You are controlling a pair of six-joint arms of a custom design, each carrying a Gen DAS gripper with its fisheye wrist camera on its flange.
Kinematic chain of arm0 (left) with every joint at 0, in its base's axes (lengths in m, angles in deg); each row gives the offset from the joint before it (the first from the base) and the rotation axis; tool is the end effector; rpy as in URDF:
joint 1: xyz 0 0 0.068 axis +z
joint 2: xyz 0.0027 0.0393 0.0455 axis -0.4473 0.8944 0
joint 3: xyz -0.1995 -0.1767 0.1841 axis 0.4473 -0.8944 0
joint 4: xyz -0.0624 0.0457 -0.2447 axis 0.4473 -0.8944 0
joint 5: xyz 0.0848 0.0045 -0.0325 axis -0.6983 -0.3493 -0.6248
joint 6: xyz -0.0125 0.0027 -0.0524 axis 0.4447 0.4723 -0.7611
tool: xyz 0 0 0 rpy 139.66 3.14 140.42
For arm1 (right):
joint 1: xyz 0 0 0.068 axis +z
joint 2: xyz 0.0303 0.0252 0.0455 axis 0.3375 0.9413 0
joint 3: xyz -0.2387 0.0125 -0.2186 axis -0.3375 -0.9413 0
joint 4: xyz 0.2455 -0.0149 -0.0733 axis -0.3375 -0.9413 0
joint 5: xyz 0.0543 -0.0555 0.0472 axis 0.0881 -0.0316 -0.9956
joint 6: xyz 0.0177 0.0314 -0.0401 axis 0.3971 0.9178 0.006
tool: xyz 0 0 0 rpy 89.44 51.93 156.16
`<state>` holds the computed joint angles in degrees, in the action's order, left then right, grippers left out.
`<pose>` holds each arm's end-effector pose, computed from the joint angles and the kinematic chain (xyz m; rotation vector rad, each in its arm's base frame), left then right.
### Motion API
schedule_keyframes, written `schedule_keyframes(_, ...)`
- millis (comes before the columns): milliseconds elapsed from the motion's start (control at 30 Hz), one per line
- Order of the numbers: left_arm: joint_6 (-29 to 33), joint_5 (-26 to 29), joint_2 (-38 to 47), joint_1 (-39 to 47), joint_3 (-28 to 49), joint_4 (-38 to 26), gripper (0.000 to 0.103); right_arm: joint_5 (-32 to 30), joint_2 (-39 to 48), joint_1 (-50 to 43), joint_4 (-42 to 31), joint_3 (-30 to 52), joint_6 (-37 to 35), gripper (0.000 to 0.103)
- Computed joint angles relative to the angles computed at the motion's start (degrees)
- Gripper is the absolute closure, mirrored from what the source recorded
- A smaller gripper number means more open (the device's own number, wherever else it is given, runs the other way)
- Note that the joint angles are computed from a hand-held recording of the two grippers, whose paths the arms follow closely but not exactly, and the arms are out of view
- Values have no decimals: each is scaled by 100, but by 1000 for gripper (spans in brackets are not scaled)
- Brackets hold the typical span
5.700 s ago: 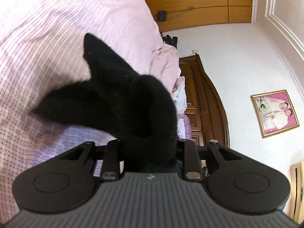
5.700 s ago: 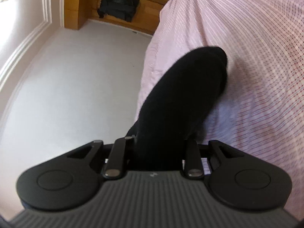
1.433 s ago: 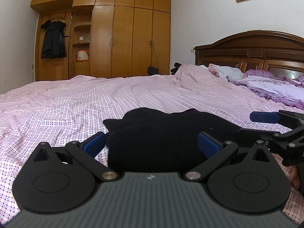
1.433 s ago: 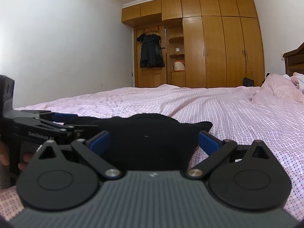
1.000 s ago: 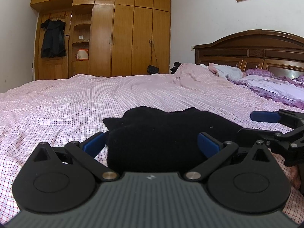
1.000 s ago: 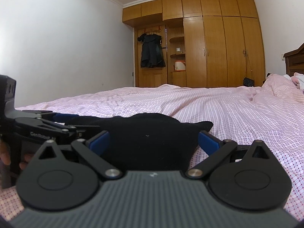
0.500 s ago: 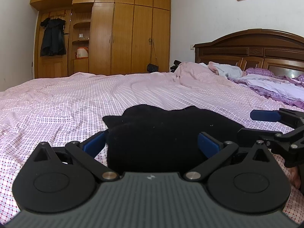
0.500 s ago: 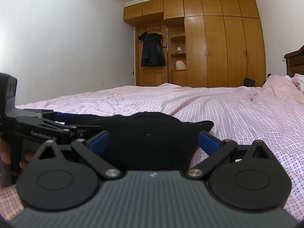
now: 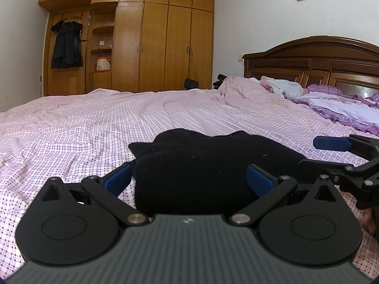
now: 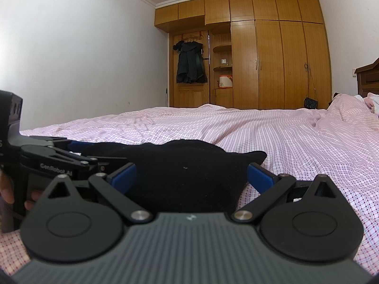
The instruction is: Fold small clothes
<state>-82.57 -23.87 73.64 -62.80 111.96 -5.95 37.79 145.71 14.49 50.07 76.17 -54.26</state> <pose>0.2909 -0.1867 0.1651 -0.0560 1.8334 0.0086 0.1961 0.0089 0.1524 -0.6663 1.6357 0.5620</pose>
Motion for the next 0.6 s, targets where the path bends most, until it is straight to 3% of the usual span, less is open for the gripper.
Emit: schedule_keyframes(600, -17, -7, 38, 43, -9, 29, 0, -5, -66, 4, -305, 159, -109, 1)
